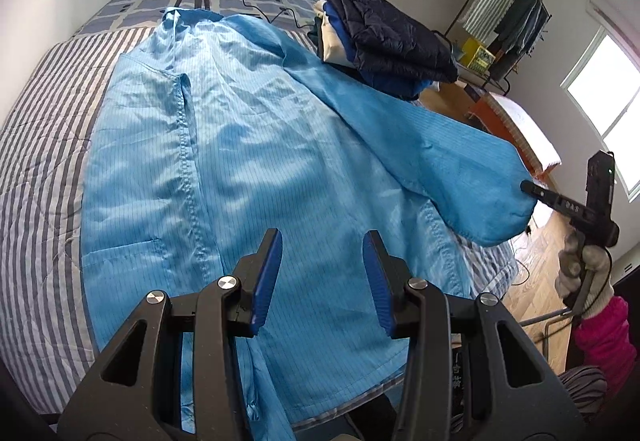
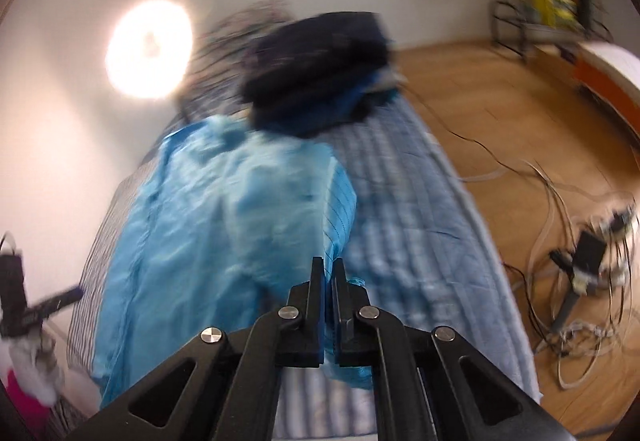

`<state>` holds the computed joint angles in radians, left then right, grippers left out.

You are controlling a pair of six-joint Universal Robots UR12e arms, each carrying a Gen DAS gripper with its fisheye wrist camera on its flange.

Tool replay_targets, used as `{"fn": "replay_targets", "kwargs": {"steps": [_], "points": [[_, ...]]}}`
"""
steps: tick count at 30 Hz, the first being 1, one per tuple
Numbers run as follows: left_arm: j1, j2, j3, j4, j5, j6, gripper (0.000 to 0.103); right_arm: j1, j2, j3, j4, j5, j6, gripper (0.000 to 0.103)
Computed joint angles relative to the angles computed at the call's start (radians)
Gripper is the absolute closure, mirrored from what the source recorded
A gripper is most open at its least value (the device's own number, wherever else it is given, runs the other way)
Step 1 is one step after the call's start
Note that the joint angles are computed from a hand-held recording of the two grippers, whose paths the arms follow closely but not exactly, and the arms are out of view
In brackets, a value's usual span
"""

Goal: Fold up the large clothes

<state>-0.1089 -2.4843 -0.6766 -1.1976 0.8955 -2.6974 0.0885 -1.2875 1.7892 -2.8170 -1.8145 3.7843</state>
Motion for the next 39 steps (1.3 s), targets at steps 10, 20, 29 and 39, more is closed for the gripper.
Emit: {"fn": "replay_targets", "kwargs": {"steps": [10,20,29,39], "points": [[0.021,-0.023,0.036,0.008,-0.029,-0.127,0.061,0.075,0.096,-0.180,0.139,0.194,-0.257,0.103],[0.022,-0.019,0.015,0.005,-0.008,-0.148,0.061,0.134,0.184,-0.278,0.391,0.386,-0.510,0.103],[0.006,-0.012,-0.003,-0.033,0.042,-0.101,0.061,0.129,0.191,-0.275,0.465,0.433,-0.527,0.098],[-0.013,0.034,-0.088,-0.071,0.043,0.021,0.061,0.065,0.111,-0.159,0.204,0.515,-0.382,0.050]]}}
